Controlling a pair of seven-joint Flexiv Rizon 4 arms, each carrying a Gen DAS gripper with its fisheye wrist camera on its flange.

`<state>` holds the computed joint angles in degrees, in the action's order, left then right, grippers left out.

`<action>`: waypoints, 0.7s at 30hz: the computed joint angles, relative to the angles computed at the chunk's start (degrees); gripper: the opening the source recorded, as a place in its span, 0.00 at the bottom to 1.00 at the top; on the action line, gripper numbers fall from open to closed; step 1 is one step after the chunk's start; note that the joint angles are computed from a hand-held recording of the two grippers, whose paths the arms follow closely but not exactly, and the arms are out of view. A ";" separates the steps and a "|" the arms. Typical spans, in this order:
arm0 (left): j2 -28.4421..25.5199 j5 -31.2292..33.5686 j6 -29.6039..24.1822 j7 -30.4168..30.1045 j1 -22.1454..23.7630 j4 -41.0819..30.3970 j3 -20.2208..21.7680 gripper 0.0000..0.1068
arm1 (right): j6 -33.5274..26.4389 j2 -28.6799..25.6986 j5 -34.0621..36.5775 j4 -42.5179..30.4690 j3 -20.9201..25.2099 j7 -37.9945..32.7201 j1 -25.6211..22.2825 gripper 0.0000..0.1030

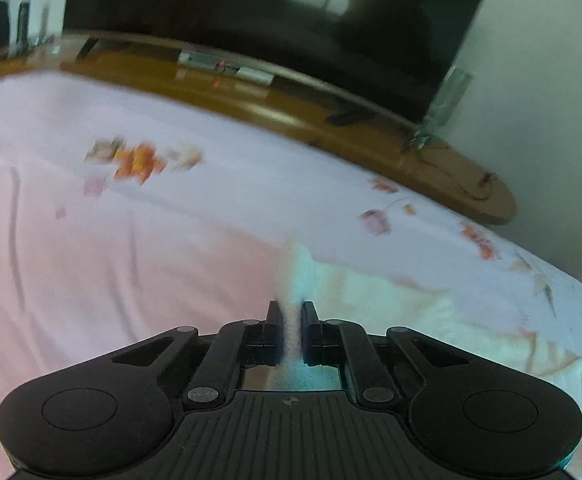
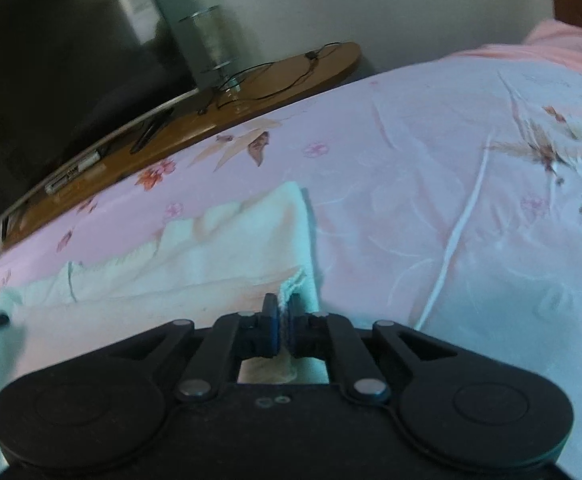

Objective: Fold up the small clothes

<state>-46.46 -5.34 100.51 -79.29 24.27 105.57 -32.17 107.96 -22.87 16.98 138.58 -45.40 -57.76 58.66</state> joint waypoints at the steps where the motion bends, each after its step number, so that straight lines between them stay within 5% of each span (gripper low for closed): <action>1: -0.53 0.56 0.67 0.36 0.53 0.16 -0.52 0.09 | 0.86 -1.22 0.92 0.09 -3.13 0.07 2.91 0.15; 3: 0.38 1.61 2.68 0.52 -1.22 0.93 1.76 0.09 | 2.51 -5.04 2.77 -0.27 -9.02 -0.51 8.18 0.16; 5: 2.41 1.26 2.48 -0.53 -2.76 1.82 3.91 0.21 | 3.91 -4.45 2.27 -0.68 -7.44 -1.62 7.05 0.16; 7: 4.55 1.36 5.19 -2.04 -4.00 3.72 6.04 0.62 | 3.42 -2.55 0.90 -1.53 -1.72 -3.99 2.51 0.16; 8: 5.45 2.05 8.92 -3.51 -4.15 5.54 6.71 0.68 | 2.79 -2.05 0.65 -1.54 0.20 -4.89 1.07 0.16; 9: 5.92 4.08 12.18 -4.85 -2.72 7.36 5.76 0.71 | 1.15 -1.78 0.14 -1.51 0.97 -5.47 0.47 0.16; 12: 7.84 10.32 10.66 -6.05 1.83 10.27 2.19 0.71 | -0.81 -3.23 -1.03 -1.04 -1.44 -6.62 1.97 0.12; 15: 9.57 12.21 7.21 -5.03 -0.16 11.66 4.51 0.71 | -0.52 -0.21 -1.22 0.06 -4.24 -5.42 4.59 0.19; 17: 10.54 8.67 4.05 -2.35 -5.47 12.02 9.83 0.71 | 0.74 0.04 -1.15 1.15 -6.67 -7.62 8.10 0.21; 18: 9.87 9.59 6.44 -3.50 -6.41 12.18 11.10 0.72 | -0.68 0.65 -1.63 1.54 -7.14 -8.66 8.87 0.22; 21: 12.05 7.46 4.77 -4.22 -6.73 13.34 11.45 0.73 | -3.73 1.55 -4.30 1.82 -4.70 -8.92 6.14 0.21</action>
<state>-34.41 2.12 105.28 -83.51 17.54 118.92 -20.72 104.23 -21.32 12.68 140.41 -50.11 -66.68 64.81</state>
